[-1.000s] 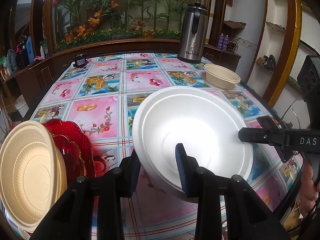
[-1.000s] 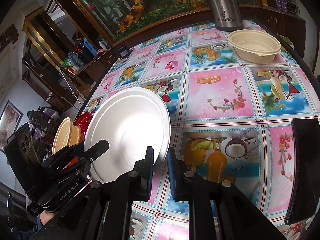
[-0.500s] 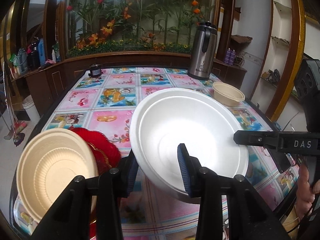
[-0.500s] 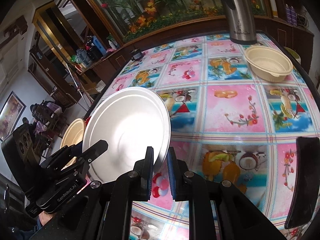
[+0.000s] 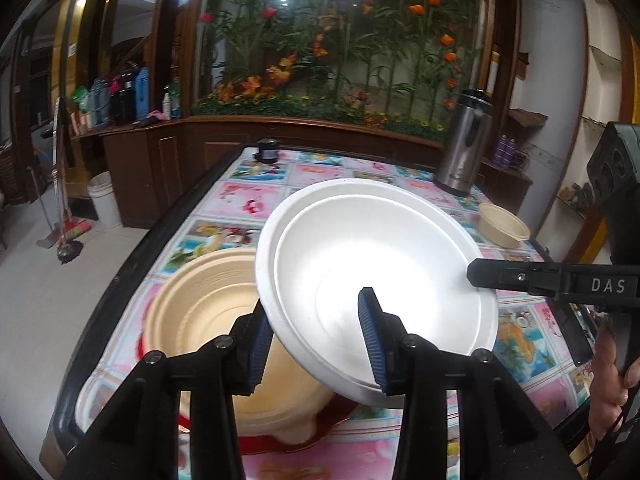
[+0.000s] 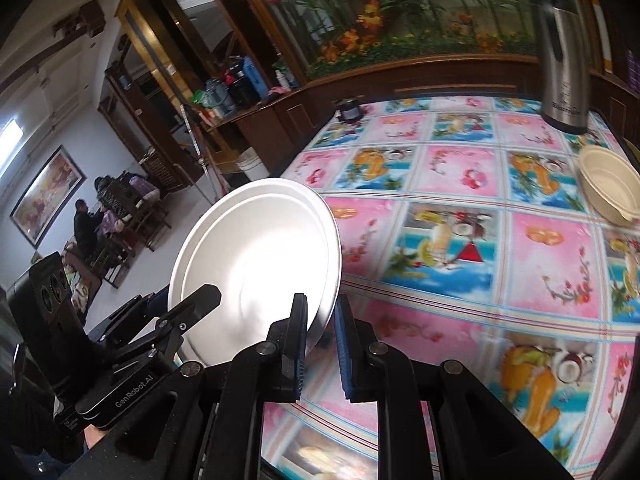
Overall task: Organize plates and bowls
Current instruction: 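Carry the white plate with the left gripper over the plate stack, then lower the white plate onto the stack and open the left gripper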
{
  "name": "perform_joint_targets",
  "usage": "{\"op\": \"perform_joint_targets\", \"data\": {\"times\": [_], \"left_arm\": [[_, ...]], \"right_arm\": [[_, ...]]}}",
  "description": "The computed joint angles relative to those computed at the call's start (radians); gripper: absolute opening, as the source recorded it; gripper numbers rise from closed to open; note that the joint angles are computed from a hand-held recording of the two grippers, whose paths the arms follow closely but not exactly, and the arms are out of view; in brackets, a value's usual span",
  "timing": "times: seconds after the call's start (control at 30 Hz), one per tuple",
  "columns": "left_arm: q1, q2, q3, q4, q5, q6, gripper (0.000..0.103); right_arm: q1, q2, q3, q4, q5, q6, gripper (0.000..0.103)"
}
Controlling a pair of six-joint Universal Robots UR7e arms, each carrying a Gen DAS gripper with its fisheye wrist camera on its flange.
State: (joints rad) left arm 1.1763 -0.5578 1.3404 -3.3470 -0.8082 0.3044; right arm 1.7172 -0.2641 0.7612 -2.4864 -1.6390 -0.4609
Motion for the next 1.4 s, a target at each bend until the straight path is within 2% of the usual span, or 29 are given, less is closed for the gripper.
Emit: {"op": "perform_joint_targets", "data": {"times": [0.37, 0.9, 1.1, 1.17, 1.27, 1.4], "left_arm": [[0.040, -0.059, 0.068, -0.044, 0.054, -0.065, 0.039], [0.058, -0.060, 0.069, -0.021, 0.052, -0.097, 0.040], [0.064, -0.061, 0.062, -0.024, 0.041, -0.101, 0.053], [0.063, -0.060, 0.059, -0.022, 0.041, -0.101, 0.055], [0.059, -0.061, 0.061, -0.038, 0.048, -0.097, 0.066], [0.052, -0.066, 0.070, -0.062, 0.057, -0.088, 0.067]], "right_arm": [[0.032, 0.144, -0.200, 0.160, 0.009, -0.025, 0.016], [0.038, 0.215, -0.308, 0.225, -0.015, -0.010, 0.017], [0.035, 0.216, -0.321, 0.265, 0.003, -0.010, 0.018], [0.031, 0.218, -0.331, 0.291, 0.017, -0.004, 0.018], [0.030, 0.209, -0.314, 0.283, 0.021, -0.007, 0.019], [0.025, 0.192, -0.293, 0.280, 0.034, -0.007, 0.020]]}}
